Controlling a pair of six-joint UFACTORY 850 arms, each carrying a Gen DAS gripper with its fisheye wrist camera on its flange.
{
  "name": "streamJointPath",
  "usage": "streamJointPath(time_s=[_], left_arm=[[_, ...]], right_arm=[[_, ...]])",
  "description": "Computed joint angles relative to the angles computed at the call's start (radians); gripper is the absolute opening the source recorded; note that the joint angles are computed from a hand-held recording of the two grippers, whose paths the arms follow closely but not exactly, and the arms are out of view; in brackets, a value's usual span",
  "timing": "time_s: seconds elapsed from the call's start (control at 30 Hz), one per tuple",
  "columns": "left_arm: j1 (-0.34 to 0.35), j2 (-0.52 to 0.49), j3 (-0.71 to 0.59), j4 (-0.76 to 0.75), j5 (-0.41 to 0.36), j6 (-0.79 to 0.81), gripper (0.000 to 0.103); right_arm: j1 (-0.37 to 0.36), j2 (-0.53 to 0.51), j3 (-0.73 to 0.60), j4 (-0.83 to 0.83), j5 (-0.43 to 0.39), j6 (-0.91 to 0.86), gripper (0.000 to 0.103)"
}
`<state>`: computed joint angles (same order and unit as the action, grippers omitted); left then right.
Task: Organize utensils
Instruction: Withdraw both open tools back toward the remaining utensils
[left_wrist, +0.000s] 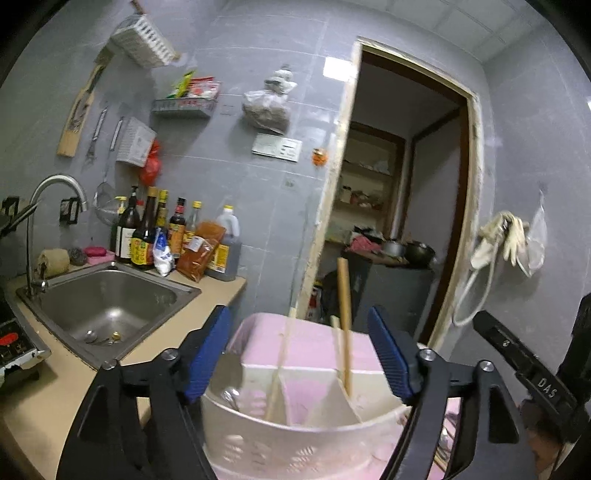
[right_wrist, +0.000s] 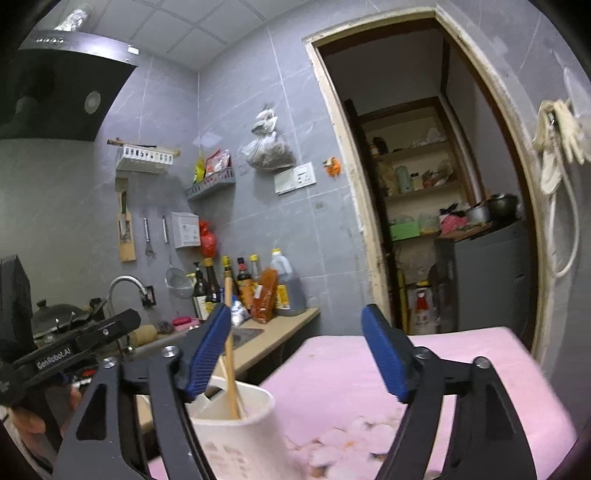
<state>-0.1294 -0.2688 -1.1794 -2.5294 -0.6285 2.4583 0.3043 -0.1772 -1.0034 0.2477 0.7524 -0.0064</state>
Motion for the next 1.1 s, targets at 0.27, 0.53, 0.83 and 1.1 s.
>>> streamJointPath(time_s=[0.27, 0.53, 0.83, 1.1], left_arm=[[-0.081, 0.049, 0.062, 0.002, 0.009, 0.162, 0.092], [-0.148, 0.006, 0.024, 0.283, 0.099, 0.001, 0.093], [-0.212, -0.109, -0.108, 0.852, 0.213, -0.550, 0.092], [-0.225, -0.228, -0.256, 1.406, 0.128, -1.135, 0.053]], right_arm=[[-0.024, 0.159, 0.162, 0.124, 0.006, -0.169, 0.103], [-0.093, 0.249, 0.251, 0.256, -0.082, -0.311, 0.103], [-0.182, 0.215, 0.227, 0.399, -0.340, -0.428, 0.100], [-0.251, 0.108, 0.129, 0.088, -0.623, -0.148, 0.064]])
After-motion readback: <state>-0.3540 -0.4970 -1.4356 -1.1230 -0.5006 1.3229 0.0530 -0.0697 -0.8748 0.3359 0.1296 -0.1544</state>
